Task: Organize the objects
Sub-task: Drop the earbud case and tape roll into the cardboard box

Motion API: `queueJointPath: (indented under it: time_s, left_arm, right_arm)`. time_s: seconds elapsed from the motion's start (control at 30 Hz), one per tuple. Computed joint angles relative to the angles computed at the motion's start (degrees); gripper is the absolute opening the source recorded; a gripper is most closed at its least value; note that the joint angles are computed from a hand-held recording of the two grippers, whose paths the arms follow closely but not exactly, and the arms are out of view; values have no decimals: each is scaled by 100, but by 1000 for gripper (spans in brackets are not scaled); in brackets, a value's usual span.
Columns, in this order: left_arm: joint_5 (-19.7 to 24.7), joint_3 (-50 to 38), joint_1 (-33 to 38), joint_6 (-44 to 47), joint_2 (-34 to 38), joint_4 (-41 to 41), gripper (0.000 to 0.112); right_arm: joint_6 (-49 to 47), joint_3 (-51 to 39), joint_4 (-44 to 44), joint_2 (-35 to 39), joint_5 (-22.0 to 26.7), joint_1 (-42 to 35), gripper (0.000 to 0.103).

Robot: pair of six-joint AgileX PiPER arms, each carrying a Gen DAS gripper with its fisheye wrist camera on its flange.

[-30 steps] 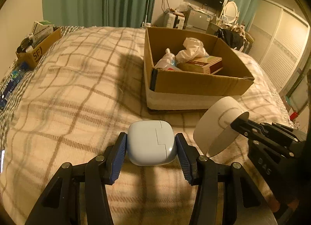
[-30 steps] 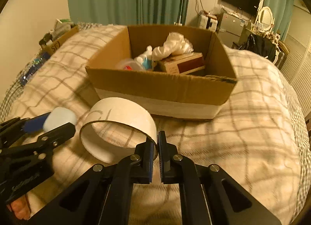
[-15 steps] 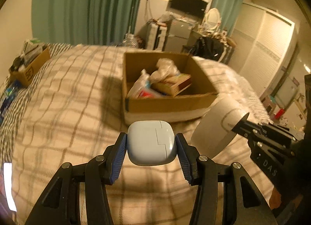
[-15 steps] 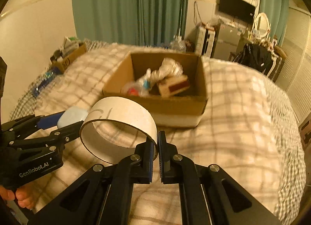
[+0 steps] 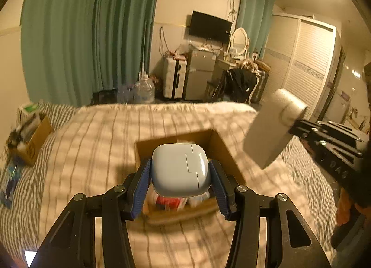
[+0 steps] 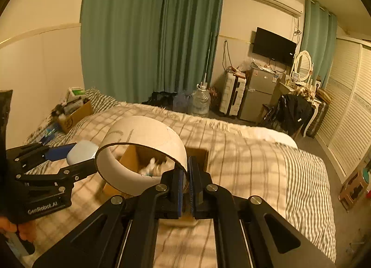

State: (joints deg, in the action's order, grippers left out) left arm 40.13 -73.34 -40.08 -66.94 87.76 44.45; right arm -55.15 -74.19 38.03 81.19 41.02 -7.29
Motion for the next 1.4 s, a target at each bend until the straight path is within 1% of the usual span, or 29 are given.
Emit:
queueJointPath:
  time_s: [0.1,0.23,0.33,0.4,0.43,0.57,0.63,0.7,0.8,0.93,1.0,1.07,1.13,1.2,1.27,1.3,1.37,1.4]
  left_arm:
    - [-90,-575,274,411,429,-125,51]
    - [-188,-1118,499,586,1082,137,51]
    - [-486,-1046,622,342,1329,489,51]
    - [-708,-959,705,87,1527,790,52]
    - [-867,-934,798,81,1657,789,52]
    - [-1170,-949,1084,103,2121,587,52]
    - [-1248,-1013,1192,216,2366,425,52]
    - [-1369,-953,1247,138,2489,445,52]
    - [-1602,-826,1335,178,2614,303,52]
    - [-1570,-833,1300,87,2748,322,53]
    - [-1727,-743,1352,253,2698,89,57]
    - [-1789,-583,1334,-175,2553,482,75]
    - [-1874,-432,1331,-600,2378,918,82]
    - [-1844,-491,1330,-461,2293,846,84]
    - [-1653,-607,1291,-165,2182,650,92]
    - [-1571,-620,1254,-191,2113,702,93]
    - [-1480,-567,1186,-318,1905,892,96]
    - [-1428,-562,1159,-305,1811,915,96]
  right_arm:
    - [830,-679,-752,538,-276,426,4]
    - [1559,-1584,-1354,1344,-134,678,4]
    - [2138,-2133,-1863,1925,-103,841,4]
    - [2281,-2442,-1909,2284,27,820,4]
    - [2381,-2563,-1979,2457,68,835,4]
    - [2811,-2884,-2406,3054,75,923,4]
    - [2884,-3096,-2327,3343,201,900,4]
    - [2903,-3116,-2245,3496,216,889,4]
    - [2928,-2993,-2280,3649,54,928,4]
    - [2924,-2951,-2230,3807,-57,1013,5]
    - [2858,-2820,-2146,3764,-137,1034,11]
    - [2857,-2766,-2133,3718,-146,1053,35]
    - [2739,-2686,-1984,3624,-198,1041,45]
    - [2683,-2594,-1901,3503,-263,1034,49]
    - [2566,-2513,-1715,3340,-277,989,54]
    - [2451,-2449,-1537,3218,-274,943,57]
    - [2339,-2400,-1368,3033,-226,913,65]
    - [2247,-2295,-1275,2858,-263,890,67]
